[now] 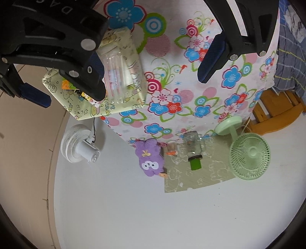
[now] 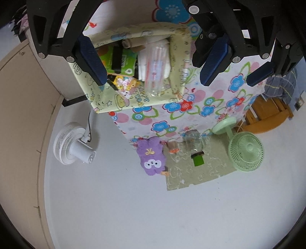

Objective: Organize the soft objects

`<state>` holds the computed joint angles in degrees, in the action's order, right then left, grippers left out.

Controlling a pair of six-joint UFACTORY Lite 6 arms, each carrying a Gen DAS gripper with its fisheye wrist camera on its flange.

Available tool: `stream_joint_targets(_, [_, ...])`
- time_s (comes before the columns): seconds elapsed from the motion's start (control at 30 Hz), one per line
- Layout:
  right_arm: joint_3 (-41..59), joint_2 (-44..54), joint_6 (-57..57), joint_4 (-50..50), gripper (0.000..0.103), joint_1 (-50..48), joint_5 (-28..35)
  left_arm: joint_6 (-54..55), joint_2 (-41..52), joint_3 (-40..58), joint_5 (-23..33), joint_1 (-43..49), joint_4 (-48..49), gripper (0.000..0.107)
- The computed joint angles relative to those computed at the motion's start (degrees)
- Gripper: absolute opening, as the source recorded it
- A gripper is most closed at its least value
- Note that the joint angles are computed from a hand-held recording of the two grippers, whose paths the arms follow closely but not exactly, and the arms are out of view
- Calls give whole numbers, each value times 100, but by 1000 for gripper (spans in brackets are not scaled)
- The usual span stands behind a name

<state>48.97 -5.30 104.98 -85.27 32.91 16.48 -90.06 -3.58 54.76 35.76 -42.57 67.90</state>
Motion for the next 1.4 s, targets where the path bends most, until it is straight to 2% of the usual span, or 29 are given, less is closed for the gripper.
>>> stream_joint_targets(0.27, [19, -248, 38, 131, 101, 904, 726, -2, -1050, -717, 346, 9, -29, 100])
stream_joint_targets(0.4, [91, -266, 43, 208, 101, 1327, 1083, -130, -1527, -1031, 965, -174, 117, 101])
stream_joint_targets(0.7, [175, -339, 226, 147, 102, 2051, 1591, 51, -2654, -1646, 1603, -419, -7, 102])
stream_joint_targets(1.07, [130, -459, 453, 186, 103, 2762, 2270, 240, -3630, -2149, 1900, -500, -134, 103])
stream_joint_targets(1.4, [173, -427, 498, 171, 103, 2990, 2418, 304, -4088, -2359, 2036, -507, -199, 103])
